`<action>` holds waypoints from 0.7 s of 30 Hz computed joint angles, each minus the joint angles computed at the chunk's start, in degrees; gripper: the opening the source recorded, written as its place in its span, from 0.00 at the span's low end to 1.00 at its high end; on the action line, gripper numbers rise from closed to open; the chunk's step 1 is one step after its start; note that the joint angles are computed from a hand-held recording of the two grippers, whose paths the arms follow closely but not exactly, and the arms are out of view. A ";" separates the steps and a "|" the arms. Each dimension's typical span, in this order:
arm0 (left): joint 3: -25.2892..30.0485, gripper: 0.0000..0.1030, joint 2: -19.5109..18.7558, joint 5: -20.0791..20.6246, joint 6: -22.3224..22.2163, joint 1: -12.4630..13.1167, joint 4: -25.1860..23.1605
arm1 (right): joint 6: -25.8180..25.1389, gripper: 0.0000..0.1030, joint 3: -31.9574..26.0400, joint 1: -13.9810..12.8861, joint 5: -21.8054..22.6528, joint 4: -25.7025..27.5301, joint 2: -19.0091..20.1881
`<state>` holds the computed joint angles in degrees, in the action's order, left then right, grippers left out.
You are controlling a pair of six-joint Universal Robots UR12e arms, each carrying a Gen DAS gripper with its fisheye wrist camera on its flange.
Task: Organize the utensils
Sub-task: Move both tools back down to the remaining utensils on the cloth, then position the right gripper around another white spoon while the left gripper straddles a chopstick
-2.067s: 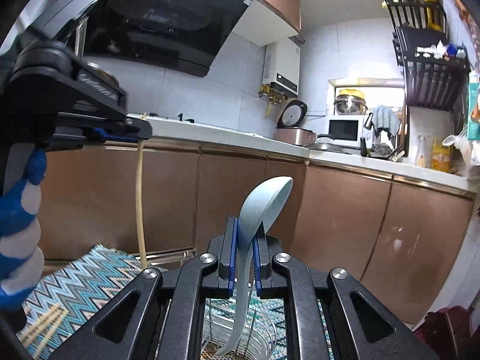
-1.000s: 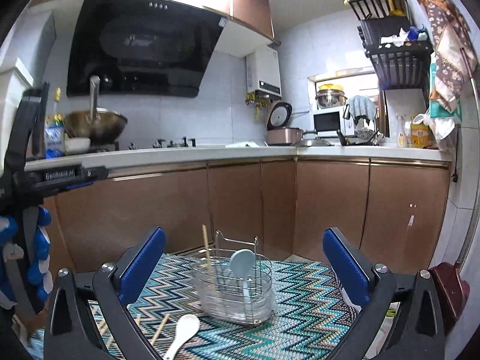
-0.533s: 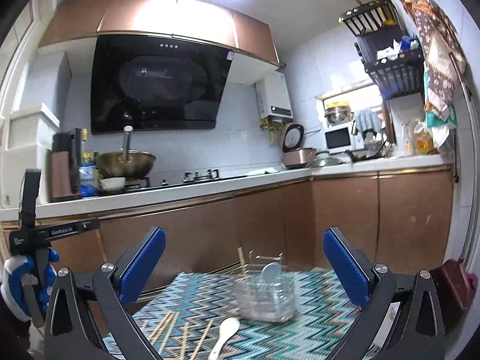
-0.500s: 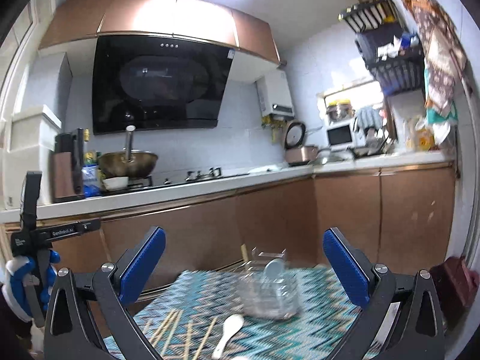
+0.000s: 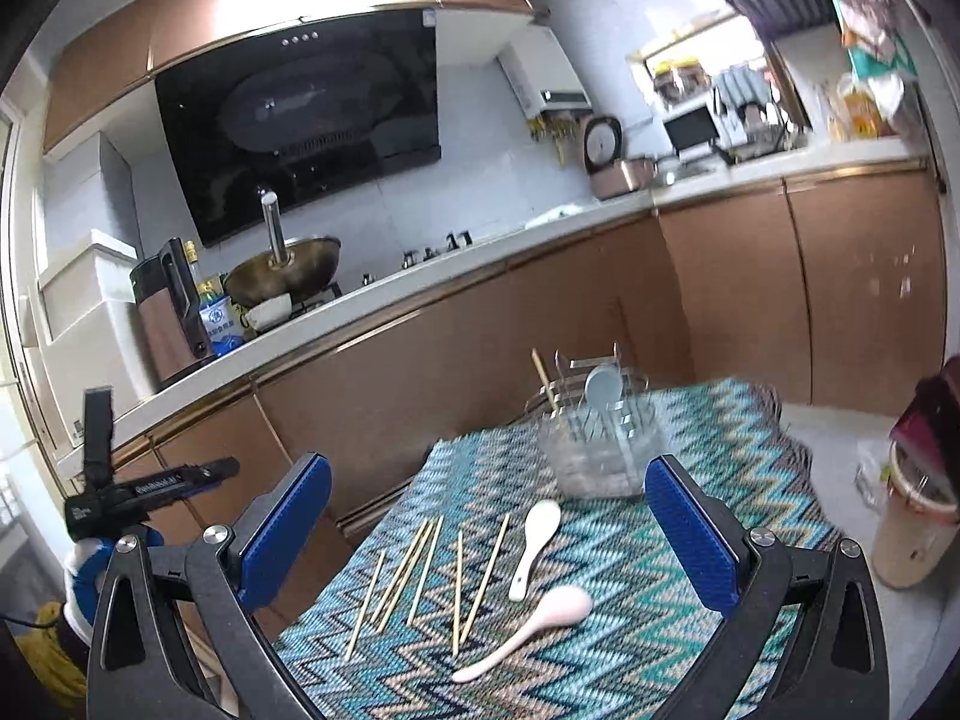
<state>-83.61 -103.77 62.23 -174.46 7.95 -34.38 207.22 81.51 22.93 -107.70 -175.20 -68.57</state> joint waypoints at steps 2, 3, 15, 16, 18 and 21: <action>1.40 0.48 -1.10 -1.34 1.21 -0.28 -5.05 | 1.77 0.99 0.37 -0.57 2.10 1.37 0.03; 2.52 0.48 -2.00 -1.71 1.99 -0.57 -8.12 | 2.85 0.98 0.55 -0.96 3.54 2.26 0.10; 16.92 0.34 -13.96 0.59 2.02 -3.78 -28.83 | 14.43 0.70 2.10 -5.97 22.43 10.28 2.48; 18.38 0.32 -15.16 0.93 1.84 -4.01 -30.56 | 14.63 0.69 2.16 -6.23 23.31 10.45 2.70; 20.50 0.28 -16.89 1.70 1.38 -4.26 -32.61 | 14.62 0.69 2.00 -6.59 24.48 11.21 3.12; 23.04 0.20 -19.06 2.45 1.08 -4.63 -34.73 | 14.81 0.68 1.94 -7.10 25.97 11.91 3.59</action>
<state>-60.57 -122.83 64.68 -173.38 3.32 -69.11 222.03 83.45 15.83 -81.73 -163.30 -64.98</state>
